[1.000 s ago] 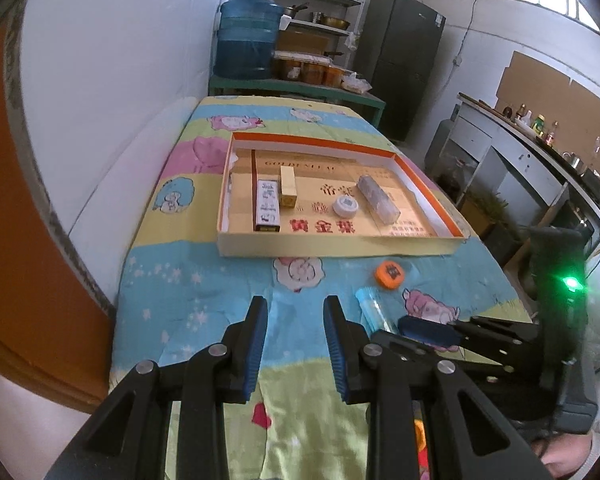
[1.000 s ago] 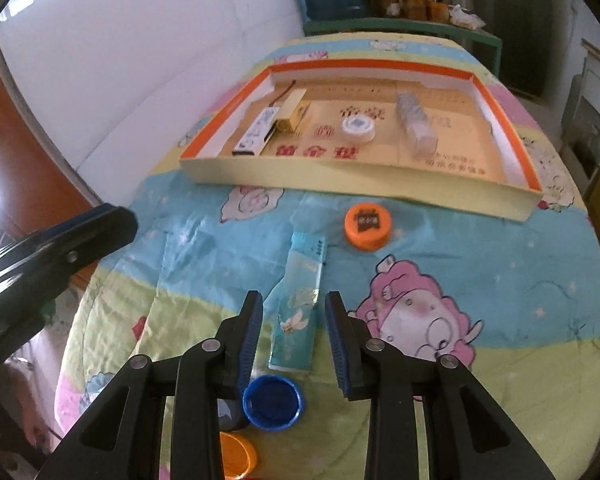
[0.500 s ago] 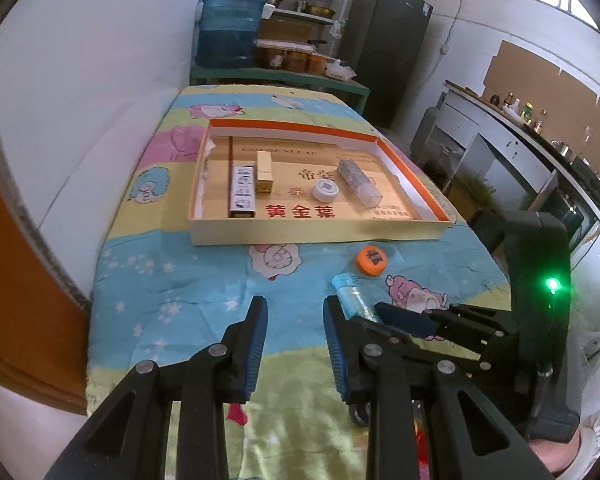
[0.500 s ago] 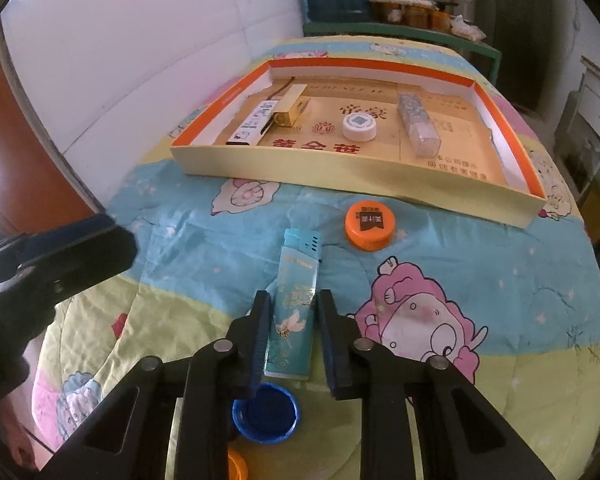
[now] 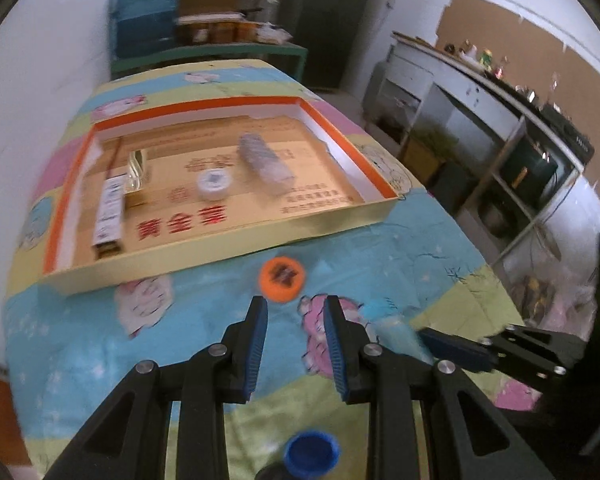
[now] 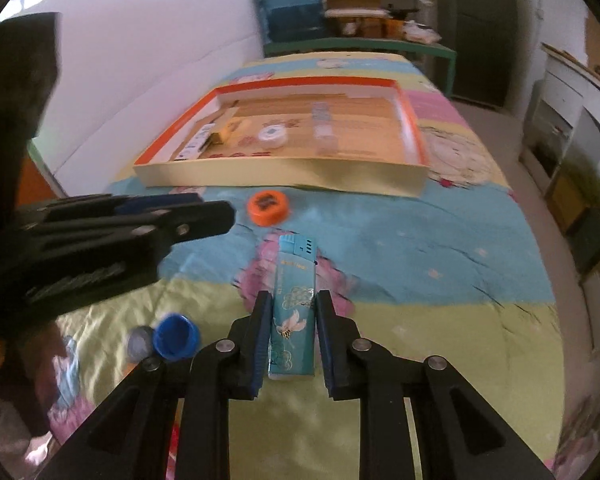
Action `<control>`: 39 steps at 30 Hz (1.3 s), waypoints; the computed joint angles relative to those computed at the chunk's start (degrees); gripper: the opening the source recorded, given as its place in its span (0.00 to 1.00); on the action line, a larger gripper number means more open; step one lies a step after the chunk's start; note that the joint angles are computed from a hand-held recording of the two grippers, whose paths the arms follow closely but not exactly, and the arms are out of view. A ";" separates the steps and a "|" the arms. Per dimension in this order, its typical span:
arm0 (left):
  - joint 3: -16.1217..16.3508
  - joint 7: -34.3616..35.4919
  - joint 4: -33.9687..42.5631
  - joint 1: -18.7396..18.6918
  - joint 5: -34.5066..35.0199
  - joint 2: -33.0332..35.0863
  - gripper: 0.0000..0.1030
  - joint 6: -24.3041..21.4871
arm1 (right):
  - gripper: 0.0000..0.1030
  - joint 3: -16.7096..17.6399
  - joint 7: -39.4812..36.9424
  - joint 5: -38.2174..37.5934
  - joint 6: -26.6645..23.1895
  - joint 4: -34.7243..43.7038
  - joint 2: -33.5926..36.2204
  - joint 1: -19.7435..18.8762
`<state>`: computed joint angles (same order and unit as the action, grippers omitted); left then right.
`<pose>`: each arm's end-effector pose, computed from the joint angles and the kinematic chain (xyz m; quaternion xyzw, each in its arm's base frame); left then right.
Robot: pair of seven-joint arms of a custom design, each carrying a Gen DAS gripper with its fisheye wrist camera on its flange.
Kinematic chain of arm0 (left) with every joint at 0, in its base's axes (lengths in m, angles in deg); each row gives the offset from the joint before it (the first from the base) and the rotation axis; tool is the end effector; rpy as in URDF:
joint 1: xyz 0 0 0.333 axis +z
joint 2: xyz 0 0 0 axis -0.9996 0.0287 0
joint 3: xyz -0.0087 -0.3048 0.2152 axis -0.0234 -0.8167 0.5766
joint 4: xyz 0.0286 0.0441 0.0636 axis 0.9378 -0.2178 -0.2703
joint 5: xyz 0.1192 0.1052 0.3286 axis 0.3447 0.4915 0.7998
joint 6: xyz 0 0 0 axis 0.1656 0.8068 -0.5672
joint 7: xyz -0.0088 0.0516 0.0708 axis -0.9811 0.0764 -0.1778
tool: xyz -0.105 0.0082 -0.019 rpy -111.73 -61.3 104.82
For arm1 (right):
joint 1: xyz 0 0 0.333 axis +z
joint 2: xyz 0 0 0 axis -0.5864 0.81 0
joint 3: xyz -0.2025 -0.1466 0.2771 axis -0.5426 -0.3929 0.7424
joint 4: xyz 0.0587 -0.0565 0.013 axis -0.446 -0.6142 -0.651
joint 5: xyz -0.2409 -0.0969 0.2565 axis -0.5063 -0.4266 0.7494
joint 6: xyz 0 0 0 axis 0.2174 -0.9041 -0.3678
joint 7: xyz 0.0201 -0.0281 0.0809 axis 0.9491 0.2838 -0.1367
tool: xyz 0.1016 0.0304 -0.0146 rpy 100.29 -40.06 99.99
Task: Organize rigid objects
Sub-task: 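Grasp the orange cap with the left tool while the right tool holds the lighter, then carry the orange cap and blue lighter over the box with both tools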
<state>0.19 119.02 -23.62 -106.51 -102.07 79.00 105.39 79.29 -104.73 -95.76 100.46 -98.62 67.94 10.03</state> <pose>0.5613 -0.3622 0.4156 -0.4312 0.8423 -0.3175 0.0611 0.4469 0.5182 0.4056 -0.6228 0.7150 -0.1863 0.2572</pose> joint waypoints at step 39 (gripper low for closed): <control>11.59 -20.75 11.04 -10.88 21.71 8.13 0.30 -3.18 | 0.22 -0.74 14.29 -10.19 9.02 -9.10 -4.19 -3.79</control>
<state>11.78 98.27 -12.58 -117.40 -80.36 87.13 102.21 78.55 -90.45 -105.96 109.47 -107.72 63.74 6.25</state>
